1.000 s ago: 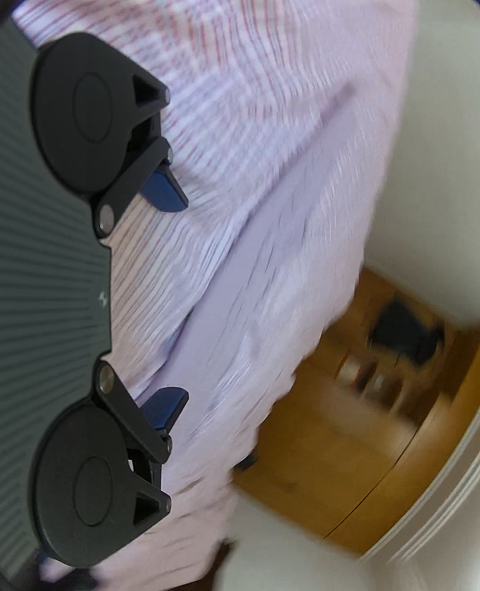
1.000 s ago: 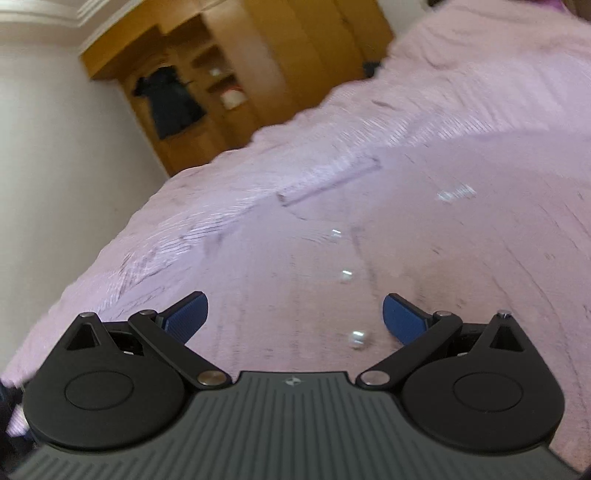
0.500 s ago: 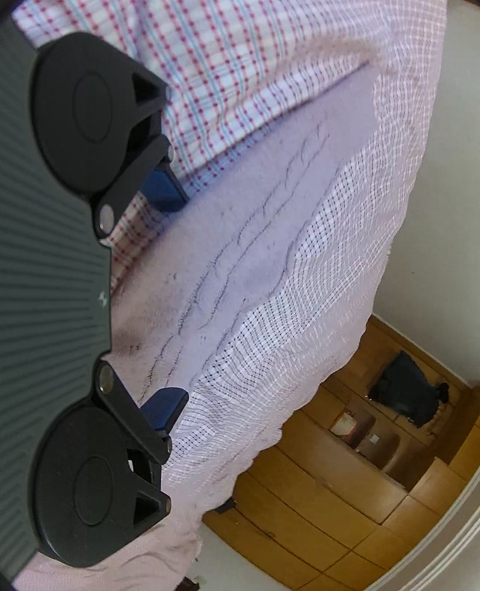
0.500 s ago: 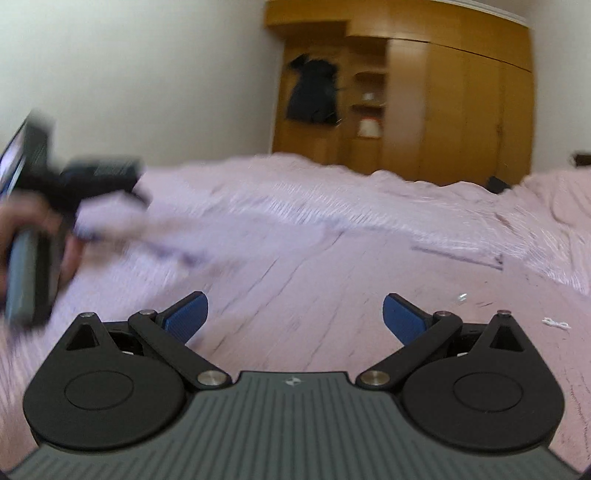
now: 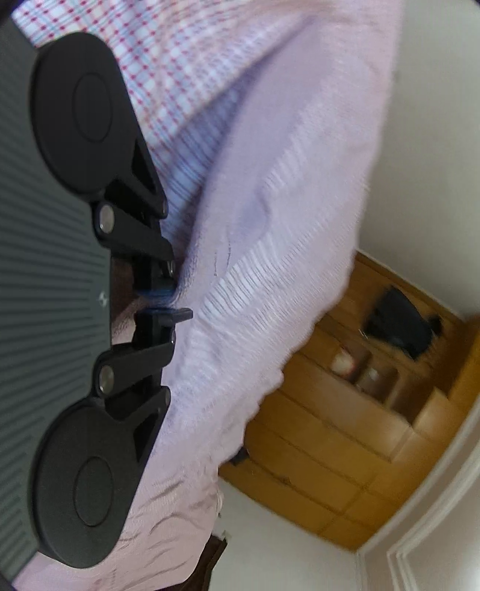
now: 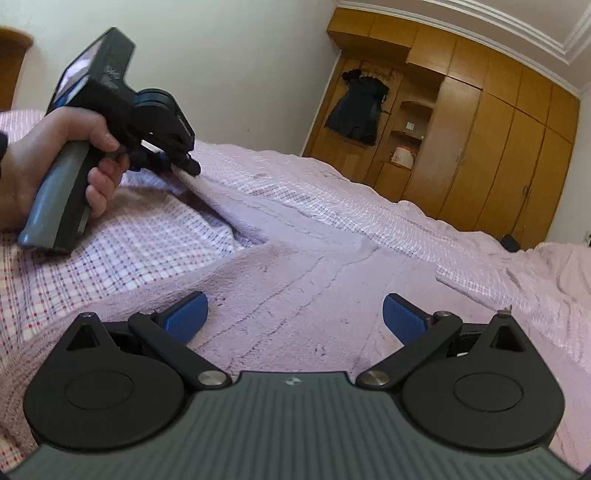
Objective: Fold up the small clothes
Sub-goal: 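Lift the sleeve with the left gripper, fold it across the body, release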
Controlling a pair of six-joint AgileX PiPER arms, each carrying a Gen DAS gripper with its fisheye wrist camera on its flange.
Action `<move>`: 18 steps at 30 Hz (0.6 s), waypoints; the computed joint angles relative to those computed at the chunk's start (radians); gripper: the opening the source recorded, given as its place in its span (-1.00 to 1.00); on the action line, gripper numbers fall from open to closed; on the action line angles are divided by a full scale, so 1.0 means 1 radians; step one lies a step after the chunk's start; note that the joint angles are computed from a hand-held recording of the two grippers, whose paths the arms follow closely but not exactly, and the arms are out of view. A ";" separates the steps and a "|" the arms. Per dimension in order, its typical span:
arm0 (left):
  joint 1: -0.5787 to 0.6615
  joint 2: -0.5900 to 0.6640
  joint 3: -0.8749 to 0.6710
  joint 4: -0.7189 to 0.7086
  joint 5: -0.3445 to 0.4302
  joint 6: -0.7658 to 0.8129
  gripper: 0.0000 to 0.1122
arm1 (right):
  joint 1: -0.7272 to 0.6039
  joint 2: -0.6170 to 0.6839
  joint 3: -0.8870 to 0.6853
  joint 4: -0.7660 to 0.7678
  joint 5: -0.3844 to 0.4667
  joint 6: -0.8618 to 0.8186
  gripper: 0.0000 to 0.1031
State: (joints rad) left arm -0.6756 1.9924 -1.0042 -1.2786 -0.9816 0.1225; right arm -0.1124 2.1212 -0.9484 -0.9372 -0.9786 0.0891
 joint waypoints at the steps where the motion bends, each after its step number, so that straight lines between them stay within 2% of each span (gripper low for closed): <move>1: -0.019 -0.004 0.004 0.007 -0.021 0.021 -0.86 | -0.008 0.002 0.016 0.037 -0.041 -0.010 1.00; 4: -0.064 -0.015 0.011 0.045 -0.053 0.056 -0.86 | -0.017 0.002 0.011 0.051 -0.076 0.031 1.00; 9: -0.139 0.000 -0.032 0.106 -0.079 0.144 -0.86 | -0.025 -0.009 -0.064 -0.070 0.038 0.307 1.00; 11: -0.162 0.015 -0.068 0.129 -0.058 0.191 -0.85 | -0.036 -0.010 -0.082 -0.100 0.053 0.382 1.00; 14: -0.173 0.063 -0.149 0.146 -0.015 0.253 -0.85 | -0.028 -0.018 -0.083 -0.036 0.093 0.409 1.00; 16: -0.173 0.097 -0.209 0.160 0.020 0.278 -0.85 | -0.017 -0.036 -0.079 0.038 0.164 0.415 0.99; 18: -0.157 0.121 -0.258 0.194 0.088 0.276 -0.85 | 0.001 -0.054 -0.078 0.146 0.247 0.368 0.96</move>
State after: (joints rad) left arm -0.8325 2.1129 -1.2623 -1.0850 -0.8932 0.3984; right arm -0.1115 2.0670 -1.0260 -0.7913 -0.7321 0.4571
